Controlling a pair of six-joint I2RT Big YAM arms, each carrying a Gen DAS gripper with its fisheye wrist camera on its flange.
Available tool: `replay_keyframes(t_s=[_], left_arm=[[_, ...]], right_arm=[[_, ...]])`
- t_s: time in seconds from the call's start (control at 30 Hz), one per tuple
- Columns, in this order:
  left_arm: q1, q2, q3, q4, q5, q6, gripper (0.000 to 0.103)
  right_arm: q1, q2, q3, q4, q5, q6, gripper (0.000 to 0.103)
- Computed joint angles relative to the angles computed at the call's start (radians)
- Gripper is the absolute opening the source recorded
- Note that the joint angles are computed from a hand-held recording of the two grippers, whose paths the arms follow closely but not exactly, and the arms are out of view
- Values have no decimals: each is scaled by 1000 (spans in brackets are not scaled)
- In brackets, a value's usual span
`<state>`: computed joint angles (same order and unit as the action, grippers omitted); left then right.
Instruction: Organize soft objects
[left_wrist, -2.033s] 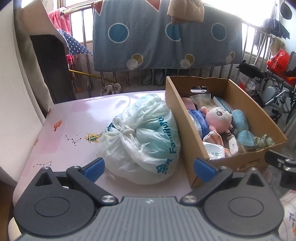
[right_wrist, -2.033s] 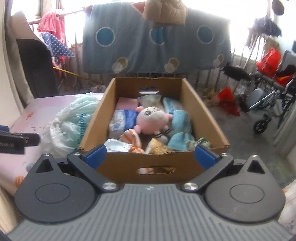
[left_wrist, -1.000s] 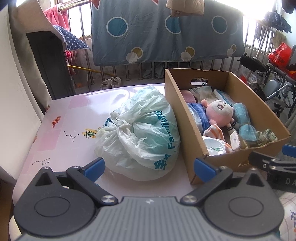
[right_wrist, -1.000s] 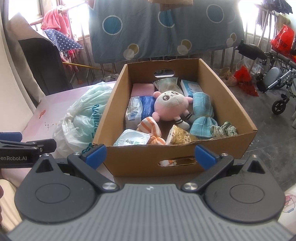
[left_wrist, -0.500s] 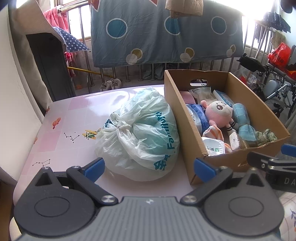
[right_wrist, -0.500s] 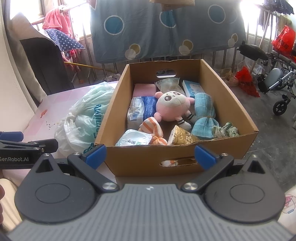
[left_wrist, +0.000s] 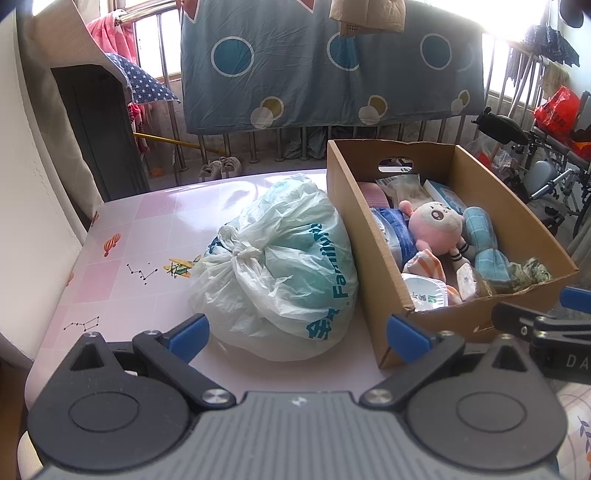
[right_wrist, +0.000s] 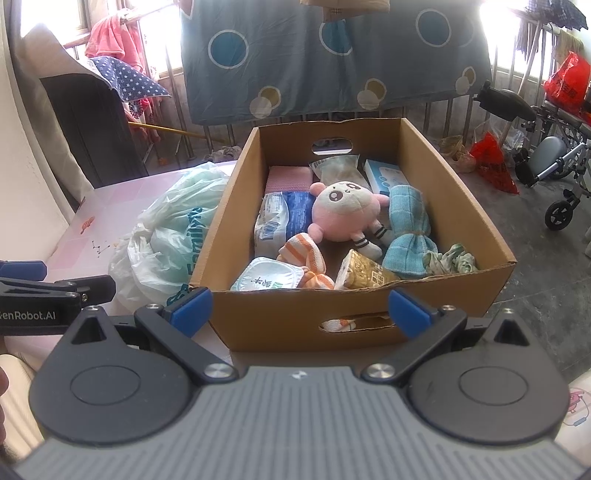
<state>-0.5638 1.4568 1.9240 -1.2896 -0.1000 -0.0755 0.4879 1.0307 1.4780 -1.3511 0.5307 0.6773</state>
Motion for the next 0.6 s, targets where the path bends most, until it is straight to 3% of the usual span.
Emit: replay_keyframes(t_s=[0.6], left_arm=[[-3,1,5,-8,6,-3,103]], right_arm=[[0,4,6,-1,-5,-9,102]])
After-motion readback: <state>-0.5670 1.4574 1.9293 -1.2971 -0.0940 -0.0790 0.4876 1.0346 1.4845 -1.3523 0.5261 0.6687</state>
